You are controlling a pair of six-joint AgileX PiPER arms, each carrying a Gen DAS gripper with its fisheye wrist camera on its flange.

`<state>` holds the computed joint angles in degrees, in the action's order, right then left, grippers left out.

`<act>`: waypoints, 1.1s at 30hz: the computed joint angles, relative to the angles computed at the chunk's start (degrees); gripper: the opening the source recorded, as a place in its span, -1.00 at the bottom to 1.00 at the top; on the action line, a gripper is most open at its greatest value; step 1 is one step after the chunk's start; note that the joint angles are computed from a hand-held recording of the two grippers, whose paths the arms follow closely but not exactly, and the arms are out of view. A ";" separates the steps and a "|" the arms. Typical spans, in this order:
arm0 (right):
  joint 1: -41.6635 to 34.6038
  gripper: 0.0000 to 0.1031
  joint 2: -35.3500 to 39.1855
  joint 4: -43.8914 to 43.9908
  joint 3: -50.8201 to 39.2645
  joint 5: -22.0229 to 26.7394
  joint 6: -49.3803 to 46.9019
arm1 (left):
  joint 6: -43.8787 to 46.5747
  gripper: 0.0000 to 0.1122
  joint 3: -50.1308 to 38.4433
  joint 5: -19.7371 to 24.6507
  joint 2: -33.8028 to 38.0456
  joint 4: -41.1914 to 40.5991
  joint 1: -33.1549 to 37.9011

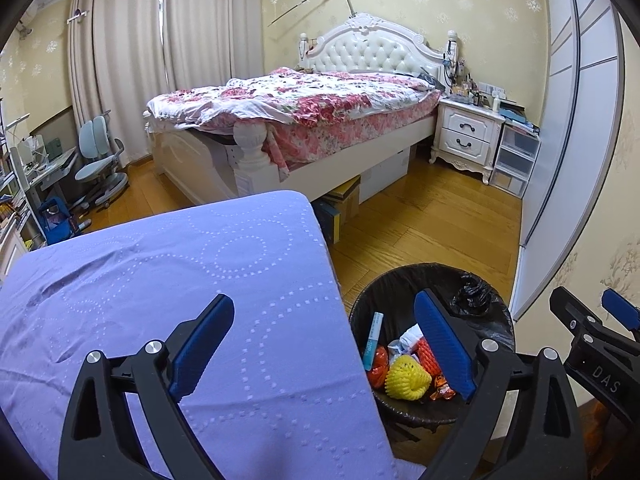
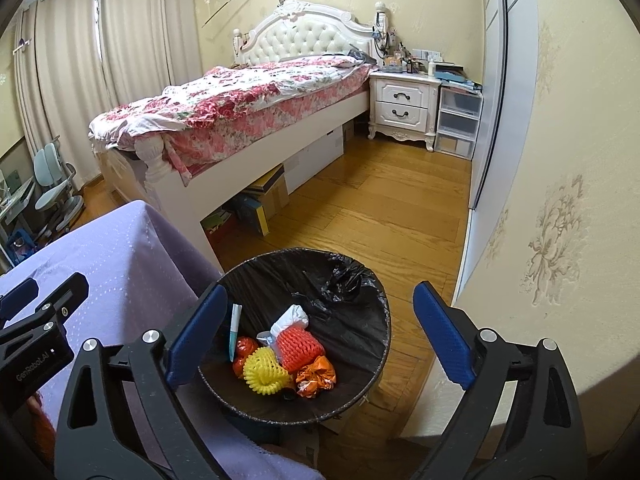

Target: Collect trash

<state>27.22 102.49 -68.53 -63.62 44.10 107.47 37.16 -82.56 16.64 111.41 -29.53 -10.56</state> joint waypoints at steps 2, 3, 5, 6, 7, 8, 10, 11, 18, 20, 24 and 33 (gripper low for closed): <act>1.26 0.79 -0.97 0.14 0.41 1.20 0.15 | 1.94 0.64 2.04 -1.08 -1.52 -1.67 0.45; 2.00 0.79 -1.57 0.05 0.84 1.83 0.51 | 2.78 0.64 2.68 -1.36 -2.00 -2.35 0.64; 3.17 0.80 -2.16 0.19 1.11 2.93 0.89 | 5.62 0.64 4.83 -2.20 -3.59 -4.64 1.28; 4.25 0.80 -2.62 0.41 1.22 3.99 1.12 | 6.80 0.65 5.80 -2.56 -4.32 -5.67 1.51; 4.39 0.80 -2.50 0.61 0.90 4.18 0.93 | 8.67 0.65 6.88 -2.86 -5.17 -7.35 1.89; 5.48 0.80 -3.09 0.75 1.16 4.97 1.22 | 10.25 0.65 7.60 -3.06 -5.67 -8.81 2.23; 6.71 0.80 -3.55 0.83 1.30 5.89 1.59 | 13.25 0.66 9.27 -3.12 -7.16 -11.81 3.17; 8.49 0.80 -4.09 0.83 1.44 7.45 1.77 | 14.83 0.67 10.19 -3.00 -7.94 -13.39 3.68; 14.55 0.80 -5.33 0.43 2.01 11.36 2.68 | 24.40 0.68 16.43 -4.77 -12.76 -22.59 6.21; 15.72 0.80 -5.63 0.51 2.07 12.01 2.94 | 30.17 0.68 18.62 -4.87 -14.48 -28.17 7.41; 18.38 0.80 -6.41 0.80 2.25 13.58 3.33 | 37.04 0.69 21.74 -4.39 -16.88 -34.70 9.83; 21.50 0.80 -5.79 1.47 1.06 15.51 3.76 | 45.03 0.69 25.13 -4.01 -19.84 -42.59 12.66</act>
